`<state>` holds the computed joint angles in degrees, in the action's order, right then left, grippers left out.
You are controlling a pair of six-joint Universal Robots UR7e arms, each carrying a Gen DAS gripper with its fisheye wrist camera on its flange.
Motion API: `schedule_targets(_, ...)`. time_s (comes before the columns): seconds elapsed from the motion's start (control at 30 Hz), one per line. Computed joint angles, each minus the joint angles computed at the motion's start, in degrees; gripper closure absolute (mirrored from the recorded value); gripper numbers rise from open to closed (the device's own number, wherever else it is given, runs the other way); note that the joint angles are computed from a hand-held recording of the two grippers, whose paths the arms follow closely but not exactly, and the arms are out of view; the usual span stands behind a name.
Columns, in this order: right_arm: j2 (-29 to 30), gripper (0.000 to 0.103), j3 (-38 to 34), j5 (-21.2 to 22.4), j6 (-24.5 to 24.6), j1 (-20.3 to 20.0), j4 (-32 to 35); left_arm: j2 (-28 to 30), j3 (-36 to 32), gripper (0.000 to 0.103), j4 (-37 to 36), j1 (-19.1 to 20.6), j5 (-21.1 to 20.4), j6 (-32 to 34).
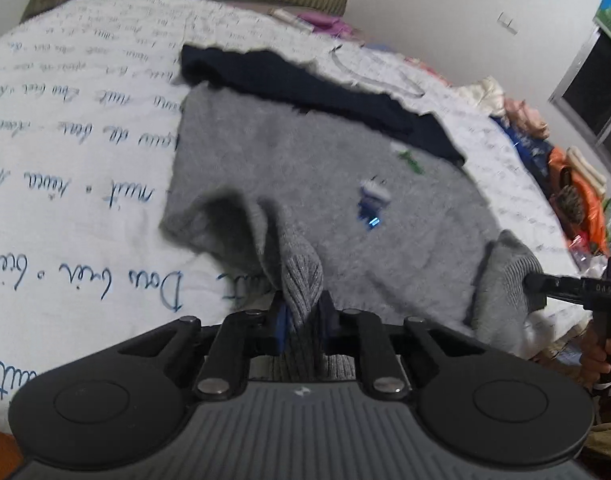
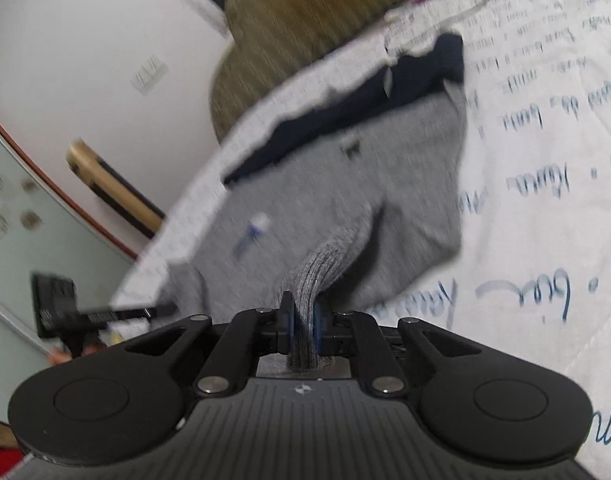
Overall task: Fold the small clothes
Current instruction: 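Lift the hem with both grippers and fold it toward the collar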
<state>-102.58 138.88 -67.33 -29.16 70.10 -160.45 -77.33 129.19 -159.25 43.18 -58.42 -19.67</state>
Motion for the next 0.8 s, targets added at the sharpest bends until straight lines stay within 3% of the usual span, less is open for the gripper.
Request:
schedule_targets(0.1,-0.55,0.09,-1.21,1.73,0.45,1.36,-1.5,-0.45,-0.23,0.089,-3.69,-1.78,1.11,1.25)
schedule_targets(0.3,4.19,0.09,-5.9,0.61,3.54,5.92,-8.94,2.89,-3.81,0.089,-12.06,-3.9,5.4,6.69)
schedule_targets(0.53,12.59,0.09,-11.5,-3.79,7.45,9.34,-21.48,9.09,-12.36,0.089,-9.43,-3.36,11.99,10.92)
schedule_targets(0.8,22.86,0.09,-20.14,-8.36,11.32,11.31,-30.47,16.65,-24.63,0.089,-5.43,0.11,15.79,14.43)
